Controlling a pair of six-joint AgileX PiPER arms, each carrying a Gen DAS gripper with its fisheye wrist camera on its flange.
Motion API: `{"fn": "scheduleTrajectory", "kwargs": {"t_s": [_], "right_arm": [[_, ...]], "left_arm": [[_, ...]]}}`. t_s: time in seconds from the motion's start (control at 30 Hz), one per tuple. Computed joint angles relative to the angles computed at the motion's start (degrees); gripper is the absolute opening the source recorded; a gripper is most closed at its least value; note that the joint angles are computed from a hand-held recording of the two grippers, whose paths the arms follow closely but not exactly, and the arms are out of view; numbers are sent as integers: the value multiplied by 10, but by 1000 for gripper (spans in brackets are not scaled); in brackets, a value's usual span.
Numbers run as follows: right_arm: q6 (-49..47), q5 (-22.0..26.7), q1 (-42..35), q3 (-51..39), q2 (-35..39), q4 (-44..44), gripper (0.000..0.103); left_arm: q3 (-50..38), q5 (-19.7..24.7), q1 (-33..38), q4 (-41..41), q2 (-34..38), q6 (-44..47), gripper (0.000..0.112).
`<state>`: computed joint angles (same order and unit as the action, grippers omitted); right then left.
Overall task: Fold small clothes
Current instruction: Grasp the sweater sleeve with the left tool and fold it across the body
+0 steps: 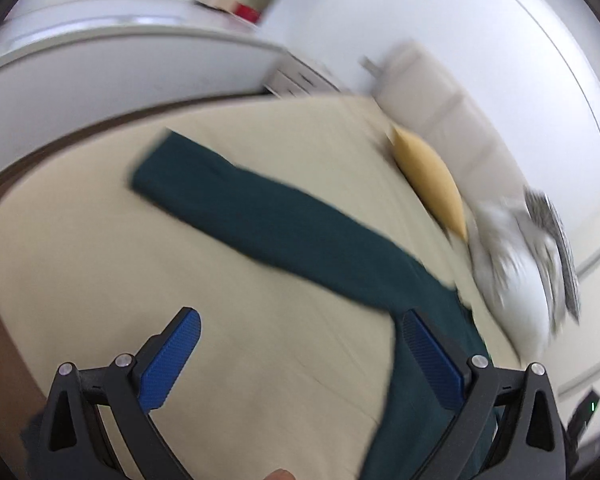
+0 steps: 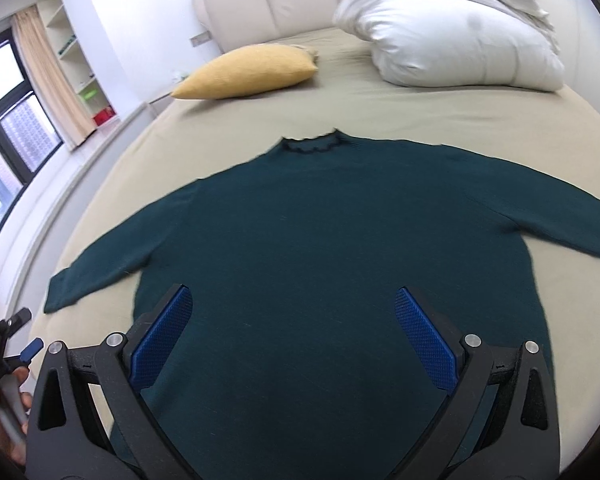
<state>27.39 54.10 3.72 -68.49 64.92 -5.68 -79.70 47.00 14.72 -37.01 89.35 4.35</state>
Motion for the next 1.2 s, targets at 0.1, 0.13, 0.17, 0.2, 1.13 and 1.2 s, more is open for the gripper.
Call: {"fn": "scheduleTrajectory", "kwargs": {"t_s": [0.1, 0.13, 0.17, 0.2, 1.13, 1.2], "right_arm": [[-8, -22, 1, -14, 23, 20, 103], [-9, -34, -1, -15, 28, 29, 103], [-10, -42, -2, -14, 31, 35, 103], [-11, -52, -5, -14, 34, 45, 103], [-389, -122, -338, 114, 50, 408, 75], [-431, -96, -382, 120, 49, 434, 75]], "left_arm": [[-46, 49, 49, -11, 58, -55, 103], [-37, 37, 69, -60, 68, -49, 103], [-32, 14, 77, -87, 81, -56, 103], [-35, 1, 79, -91, 95, -70, 102], [-547, 74, -320, 111, 361, -126, 14], [-492, 34, -389, 126, 359, -94, 36]]}}
